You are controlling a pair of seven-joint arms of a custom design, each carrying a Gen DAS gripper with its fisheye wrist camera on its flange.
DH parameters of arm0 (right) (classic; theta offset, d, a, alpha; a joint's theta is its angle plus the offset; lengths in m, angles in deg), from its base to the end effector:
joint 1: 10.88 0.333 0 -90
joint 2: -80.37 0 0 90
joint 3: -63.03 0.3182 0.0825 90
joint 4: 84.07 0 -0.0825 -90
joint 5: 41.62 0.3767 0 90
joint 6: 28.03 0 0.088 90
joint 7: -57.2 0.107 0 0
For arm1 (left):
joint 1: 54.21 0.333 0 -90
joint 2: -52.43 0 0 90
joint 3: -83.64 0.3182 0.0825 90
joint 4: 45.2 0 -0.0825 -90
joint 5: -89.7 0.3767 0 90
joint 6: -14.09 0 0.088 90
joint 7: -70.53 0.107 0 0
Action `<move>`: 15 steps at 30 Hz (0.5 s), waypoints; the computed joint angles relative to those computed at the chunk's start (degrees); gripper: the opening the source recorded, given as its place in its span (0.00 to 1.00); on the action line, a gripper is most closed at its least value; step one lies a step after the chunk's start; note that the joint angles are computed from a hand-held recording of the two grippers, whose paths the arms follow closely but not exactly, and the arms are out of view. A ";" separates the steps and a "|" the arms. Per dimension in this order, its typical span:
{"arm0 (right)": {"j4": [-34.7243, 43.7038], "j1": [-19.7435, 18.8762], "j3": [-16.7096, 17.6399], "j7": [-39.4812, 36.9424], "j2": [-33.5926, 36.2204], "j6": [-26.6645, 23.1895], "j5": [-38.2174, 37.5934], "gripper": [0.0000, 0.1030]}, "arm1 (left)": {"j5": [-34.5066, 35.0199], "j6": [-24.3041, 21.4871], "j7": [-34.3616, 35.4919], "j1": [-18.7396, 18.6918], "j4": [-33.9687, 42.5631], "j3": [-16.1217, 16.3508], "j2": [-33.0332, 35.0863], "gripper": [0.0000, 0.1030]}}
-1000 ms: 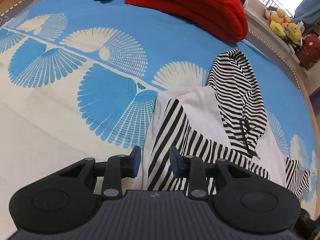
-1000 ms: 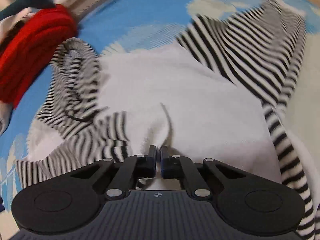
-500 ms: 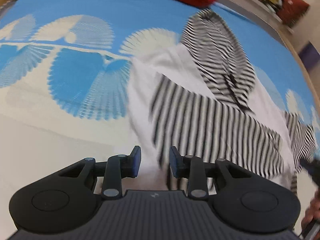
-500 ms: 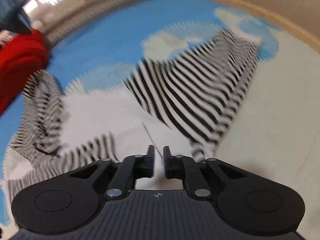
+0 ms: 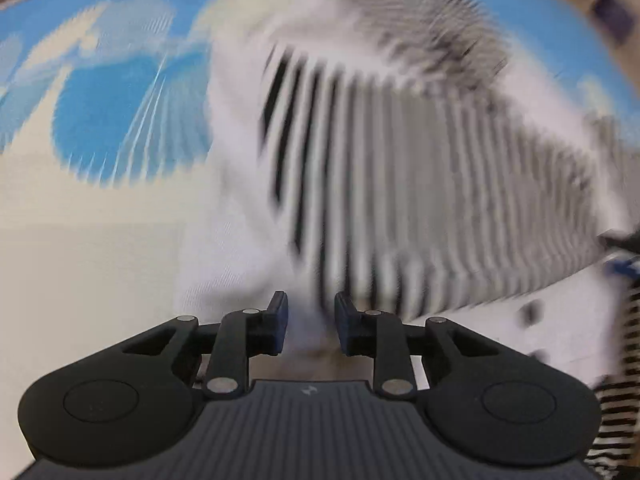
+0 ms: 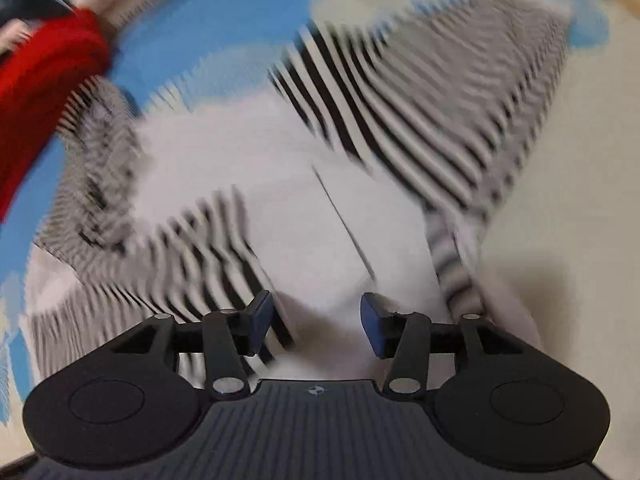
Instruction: Fold small clothes
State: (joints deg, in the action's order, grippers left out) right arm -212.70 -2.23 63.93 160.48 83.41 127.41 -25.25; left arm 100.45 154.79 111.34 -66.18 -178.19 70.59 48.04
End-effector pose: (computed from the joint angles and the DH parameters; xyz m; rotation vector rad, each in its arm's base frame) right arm 0.5521 0.0827 0.3940 -1.6029 2.1753 -0.1162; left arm 0.4639 -0.2175 0.3988 -2.3646 1.7662 -0.2739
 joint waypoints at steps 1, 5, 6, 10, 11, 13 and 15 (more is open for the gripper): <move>-1.13 0.04 -0.01 0.14 -0.74 1.14 -0.21 0.49 | 0.45 -0.05 -0.58 0.00 0.13 -0.09 -0.05 0.29; -1.86 -0.11 -0.34 -0.66 -2.78 3.69 0.00 0.49 | 7.25 0.37 -4.40 -0.11 1.58 -1.31 -2.04 0.34; -1.94 -0.19 -0.48 -1.35 -3.26 5.01 -0.02 0.49 | 9.02 0.29 -5.38 -0.19 2.24 -1.76 -2.39 0.37; -2.29 -0.61 -1.06 -3.48 -3.89 9.23 0.21 0.49 | 11.71 0.37 -5.37 -1.37 5.27 -2.70 -1.77 0.46; -2.43 -0.89 -1.32 -3.56 -4.07 9.85 -0.16 0.49 | 12.11 0.55 -4.87 -1.70 5.84 -2.83 -1.63 0.47; -2.55 -1.73 -1.89 -2.02 -4.06 10.87 -2.76 0.49 | 13.95 -0.16 -6.09 -2.26 7.54 -3.42 -0.76 0.49; -2.25 -2.52 -2.37 -0.62 -3.63 11.53 -3.97 0.49 | 15.05 -0.70 -7.32 -2.78 9.13 -3.46 0.69 0.50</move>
State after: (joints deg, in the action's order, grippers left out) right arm -214.95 -4.75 61.56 159.86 79.78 138.95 -29.22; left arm 115.49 154.09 104.02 -68.96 -169.06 67.14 48.74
